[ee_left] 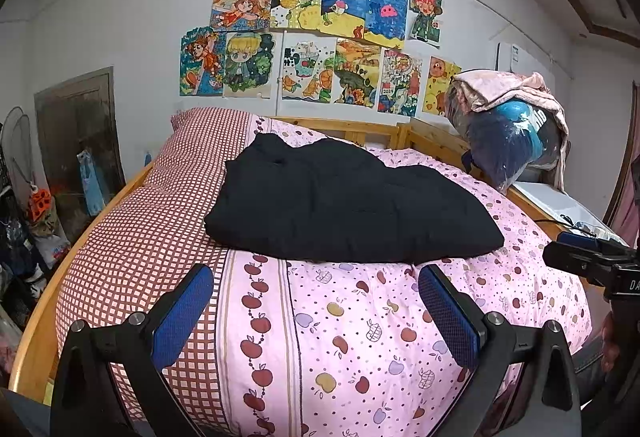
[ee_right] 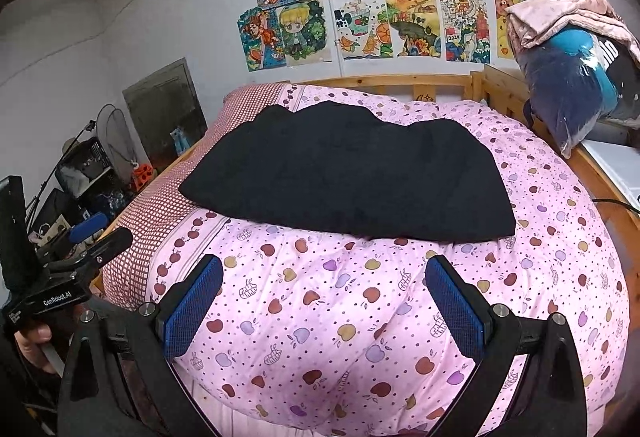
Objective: Fold large clothes
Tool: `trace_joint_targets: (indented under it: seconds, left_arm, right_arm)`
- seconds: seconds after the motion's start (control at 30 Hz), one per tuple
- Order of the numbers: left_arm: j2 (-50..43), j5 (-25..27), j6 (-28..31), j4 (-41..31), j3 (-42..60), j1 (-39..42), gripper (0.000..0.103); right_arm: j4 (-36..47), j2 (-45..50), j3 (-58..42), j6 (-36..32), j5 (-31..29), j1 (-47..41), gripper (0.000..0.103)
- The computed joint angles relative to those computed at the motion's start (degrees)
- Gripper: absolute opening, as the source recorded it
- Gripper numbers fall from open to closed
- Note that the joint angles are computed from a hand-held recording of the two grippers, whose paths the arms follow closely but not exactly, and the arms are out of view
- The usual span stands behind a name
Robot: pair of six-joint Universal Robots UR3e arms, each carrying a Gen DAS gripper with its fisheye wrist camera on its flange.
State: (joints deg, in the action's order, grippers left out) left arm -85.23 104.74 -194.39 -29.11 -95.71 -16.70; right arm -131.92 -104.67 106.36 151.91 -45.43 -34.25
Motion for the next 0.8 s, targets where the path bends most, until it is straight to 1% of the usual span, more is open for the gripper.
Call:
trace_joint_targets:
  seconds: [0.17, 0.8]
  left_arm:
    - [-0.33, 0.93, 0.38, 0.68, 0.02, -0.63, 0.103]
    - [-0.53, 0.93, -0.14, 0.28, 0.44, -0.21, 0.103]
  right_arm:
    - [-0.39, -0.04, 0.25, 0.13, 0.03, 0.06, 0.100]
    - [1.31, -0.09, 0.32, -1.36, 1.39, -0.81, 0.100]
